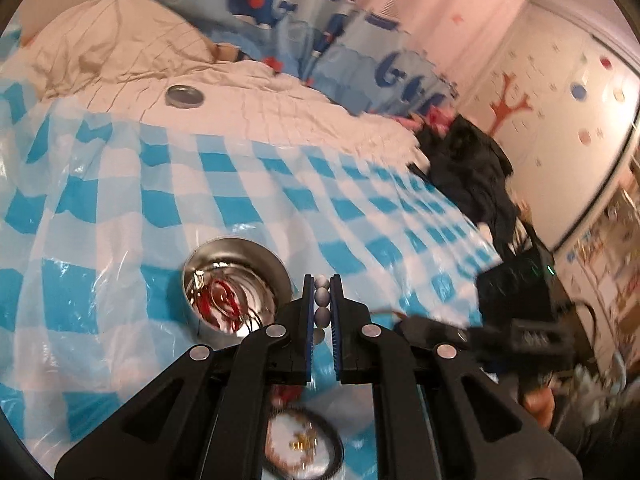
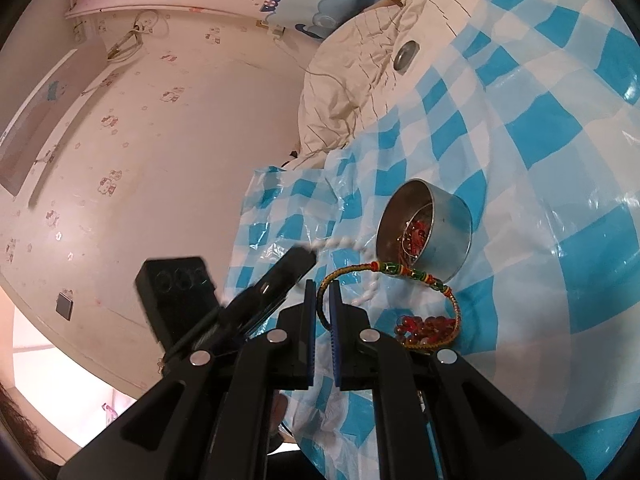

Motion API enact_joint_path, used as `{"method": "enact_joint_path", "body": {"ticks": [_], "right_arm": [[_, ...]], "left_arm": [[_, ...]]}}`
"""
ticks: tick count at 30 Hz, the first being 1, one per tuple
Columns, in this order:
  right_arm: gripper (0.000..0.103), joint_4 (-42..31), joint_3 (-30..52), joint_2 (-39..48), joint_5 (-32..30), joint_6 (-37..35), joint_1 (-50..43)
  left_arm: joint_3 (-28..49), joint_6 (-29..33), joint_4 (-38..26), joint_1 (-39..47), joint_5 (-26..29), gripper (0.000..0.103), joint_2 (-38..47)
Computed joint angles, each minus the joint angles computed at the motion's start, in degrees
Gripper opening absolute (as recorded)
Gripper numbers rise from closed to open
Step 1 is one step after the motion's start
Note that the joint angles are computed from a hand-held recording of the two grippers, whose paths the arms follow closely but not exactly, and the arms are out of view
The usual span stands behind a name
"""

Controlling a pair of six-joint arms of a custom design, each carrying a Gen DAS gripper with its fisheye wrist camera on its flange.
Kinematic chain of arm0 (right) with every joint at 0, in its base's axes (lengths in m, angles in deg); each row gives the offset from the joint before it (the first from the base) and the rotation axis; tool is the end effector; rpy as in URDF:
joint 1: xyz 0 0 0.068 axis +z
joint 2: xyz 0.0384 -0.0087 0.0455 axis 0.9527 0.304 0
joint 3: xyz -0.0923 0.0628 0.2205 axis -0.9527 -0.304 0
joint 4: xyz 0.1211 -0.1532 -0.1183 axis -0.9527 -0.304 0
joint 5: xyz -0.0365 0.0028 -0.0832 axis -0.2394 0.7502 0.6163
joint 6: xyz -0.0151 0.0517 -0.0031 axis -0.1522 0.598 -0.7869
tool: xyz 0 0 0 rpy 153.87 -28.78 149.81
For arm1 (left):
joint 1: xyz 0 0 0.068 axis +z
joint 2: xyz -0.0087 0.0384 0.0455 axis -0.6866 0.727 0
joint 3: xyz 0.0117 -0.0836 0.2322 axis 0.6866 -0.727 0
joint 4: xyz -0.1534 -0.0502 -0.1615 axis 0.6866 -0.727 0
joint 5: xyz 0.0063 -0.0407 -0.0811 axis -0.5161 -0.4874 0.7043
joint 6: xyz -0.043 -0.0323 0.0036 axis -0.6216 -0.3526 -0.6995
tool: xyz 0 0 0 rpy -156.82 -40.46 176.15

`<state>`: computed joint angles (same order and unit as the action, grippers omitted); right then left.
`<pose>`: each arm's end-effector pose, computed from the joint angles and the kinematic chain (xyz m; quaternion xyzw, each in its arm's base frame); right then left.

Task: Organize jewelry
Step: 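Open both tools over the tin to drop both bracelets inside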

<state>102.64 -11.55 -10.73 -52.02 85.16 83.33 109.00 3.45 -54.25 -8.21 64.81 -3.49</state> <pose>0.1502 0.0587 0.1509 0.0197 0.7932 0.5701 0.2134 0.1674 0.0822 0.1774 0.0758 0.8793 -0.3064 0.3566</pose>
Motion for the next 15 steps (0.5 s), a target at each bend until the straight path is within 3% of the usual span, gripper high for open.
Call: {"method": "enact_joint_path", "body": {"ticks": [4, 6, 7, 9, 12, 15], "right_arm": [[0.008, 1.1, 0.4, 1.2, -0.4, -0.1, -0.3], [0.008, 0.9, 0.8, 1.5, -0.2, -0.6, 0.0], [0.008, 0.4, 1.3, 1.7, 0.2, -1.1, 0.4], [0.008, -0.5, 2.1, 1.6, 0.7, -1.6, 0.9], [0.008, 0.7, 3.9, 3.7, 2.0, -0.9, 2.9], [0.009, 6.6, 7.6, 10.0, 2.5, 2.1, 5.6]], "left_arm": [[-3.5, -18.6, 18.8, -3.8, -3.9, 0.009, 4.5], [-4.3, -26.4, 26.2, -5.4, -7.9, 0.027, 8.3], [-4.4, -28.2, 28.0, -6.0, -9.2, 0.042, 9.4], [-4.7, -31.5, 30.0, -6.7, -10.9, 0.045, 10.5], [-4.7, -31.0, 28.8, -5.0, -10.4, 0.052, 8.3], [-4.3, -29.8, 26.4, -0.5, -8.6, 0.058, 6.1]]}}
